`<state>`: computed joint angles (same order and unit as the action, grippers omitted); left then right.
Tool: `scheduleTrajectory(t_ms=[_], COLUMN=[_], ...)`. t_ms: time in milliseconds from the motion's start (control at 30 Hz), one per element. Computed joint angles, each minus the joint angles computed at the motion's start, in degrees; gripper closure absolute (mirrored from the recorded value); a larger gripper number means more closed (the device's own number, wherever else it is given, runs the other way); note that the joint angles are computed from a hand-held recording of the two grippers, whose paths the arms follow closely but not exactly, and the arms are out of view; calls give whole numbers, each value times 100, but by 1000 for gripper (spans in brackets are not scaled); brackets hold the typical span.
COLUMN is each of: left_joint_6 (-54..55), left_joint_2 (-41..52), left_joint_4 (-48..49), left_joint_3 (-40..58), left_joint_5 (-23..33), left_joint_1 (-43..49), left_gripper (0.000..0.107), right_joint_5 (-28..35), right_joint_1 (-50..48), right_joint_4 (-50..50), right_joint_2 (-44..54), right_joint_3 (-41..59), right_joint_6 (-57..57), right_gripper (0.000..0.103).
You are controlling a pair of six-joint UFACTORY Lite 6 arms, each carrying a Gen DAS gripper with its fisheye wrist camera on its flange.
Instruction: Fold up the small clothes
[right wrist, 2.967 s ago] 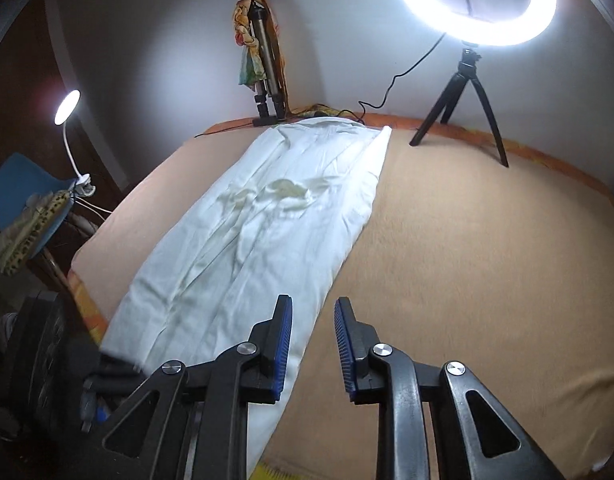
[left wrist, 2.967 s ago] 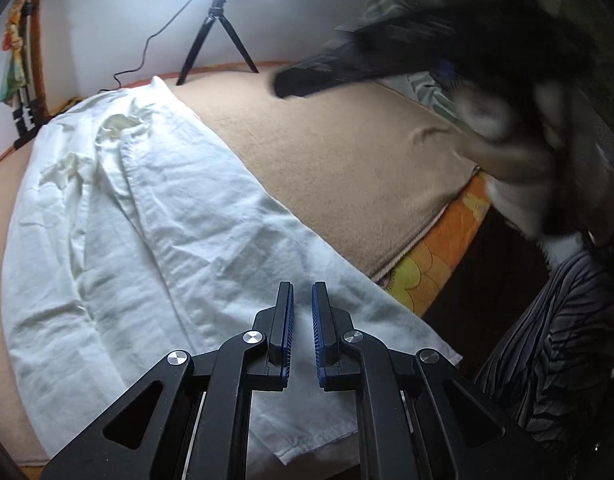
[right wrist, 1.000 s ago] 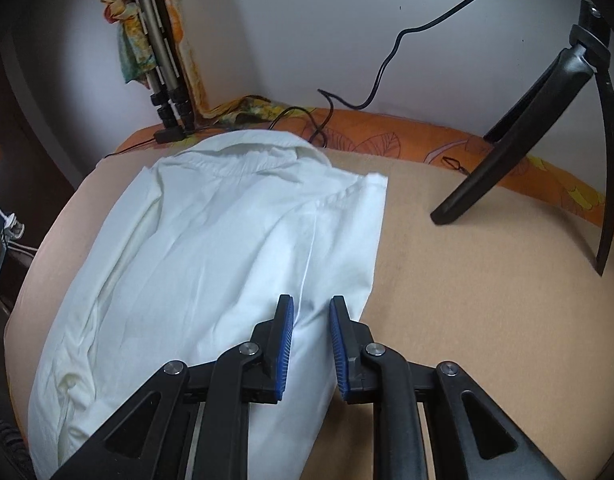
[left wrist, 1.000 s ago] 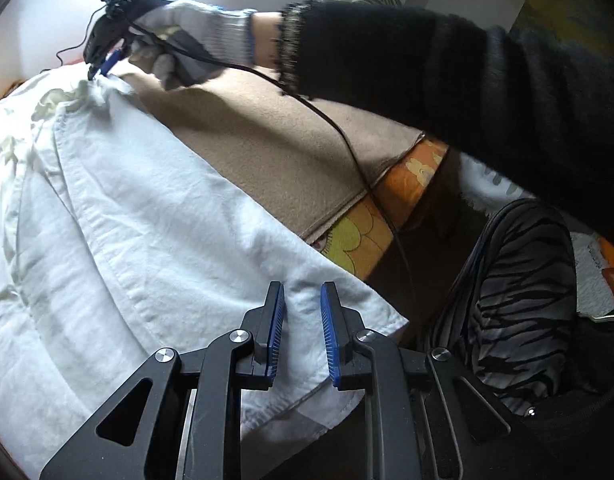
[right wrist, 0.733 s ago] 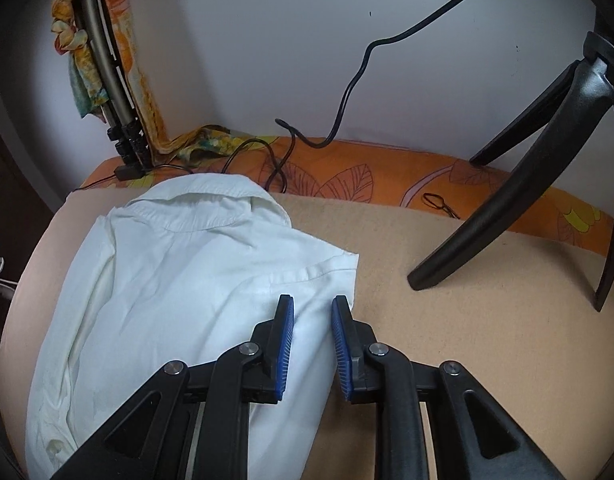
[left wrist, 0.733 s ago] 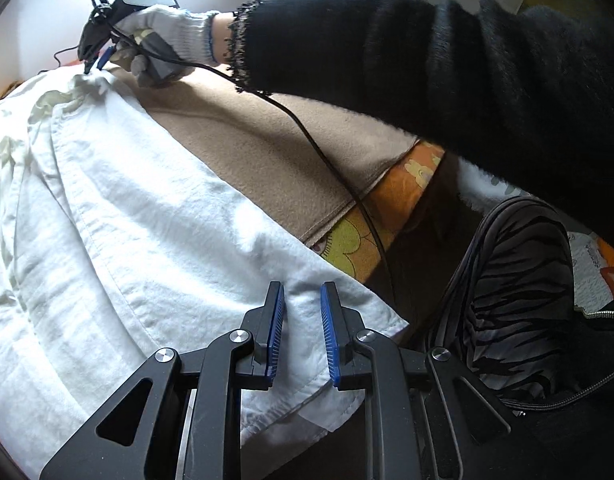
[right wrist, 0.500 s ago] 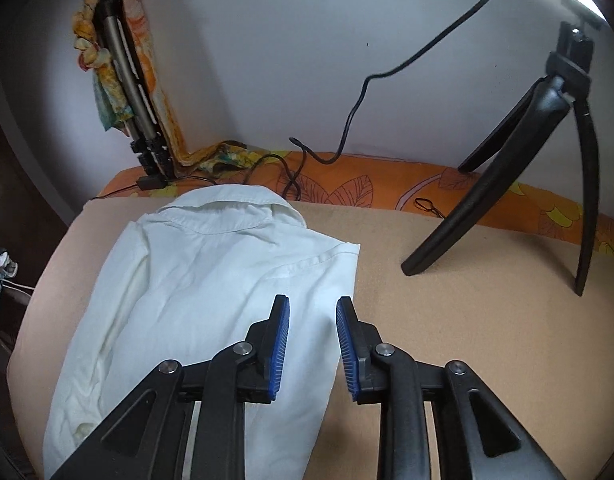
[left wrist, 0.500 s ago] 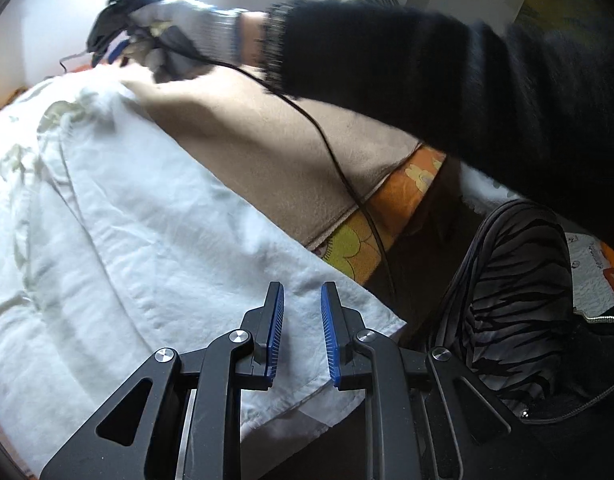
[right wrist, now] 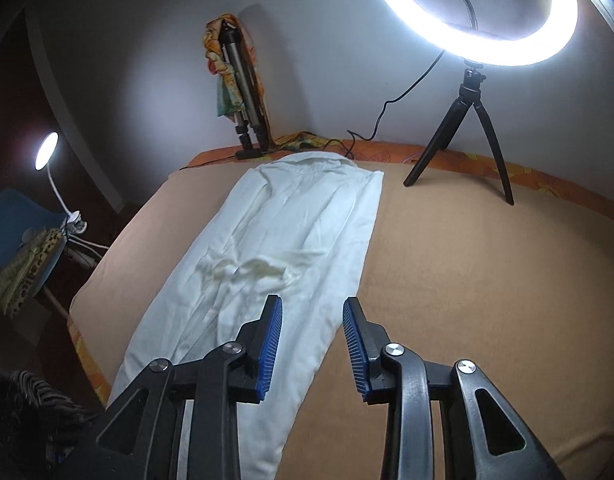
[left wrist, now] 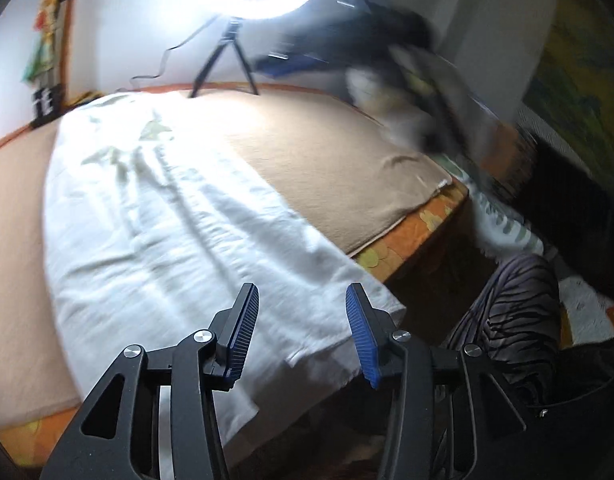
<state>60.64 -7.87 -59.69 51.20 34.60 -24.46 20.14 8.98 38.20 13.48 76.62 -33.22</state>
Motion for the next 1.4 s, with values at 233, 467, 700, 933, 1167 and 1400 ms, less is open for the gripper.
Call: scheduleTrajectory(t_ms=[233,467,700,933,1167,1400], left_joint_6=[-239,-437,-546,-448,-217,13], left_joint_2=[-470,-574,-269,352,973,995], left_joint_4=[295,233,202,12,-300,-545], left_joint_3=[-440,-980,-1256,-1197,-1052,-1090], left_joint_5=[794,1476,1602,1571,1832,2059], left_joint_1=[1502,2627,2919,2918,2969,2886], left_gripper=[62,62,62,62,62,73], right_joint_5=[191,893,1133,1336,1685,2142], right_joint_1=[200,103,100,178,58,-79], right_joint_4=[2108,2873,3344,3921,4578,4773], right_joint_2=[-2169,-3188,-2903,-1781,-786,-321], right_joint_3=[-3073,-4783,-5332,-4909,-4554,-4327], right_joint_6=[-1680,-2081,-2516,-3276,-4075,-4357], right_gripper=[67,66,66,66,67,78])
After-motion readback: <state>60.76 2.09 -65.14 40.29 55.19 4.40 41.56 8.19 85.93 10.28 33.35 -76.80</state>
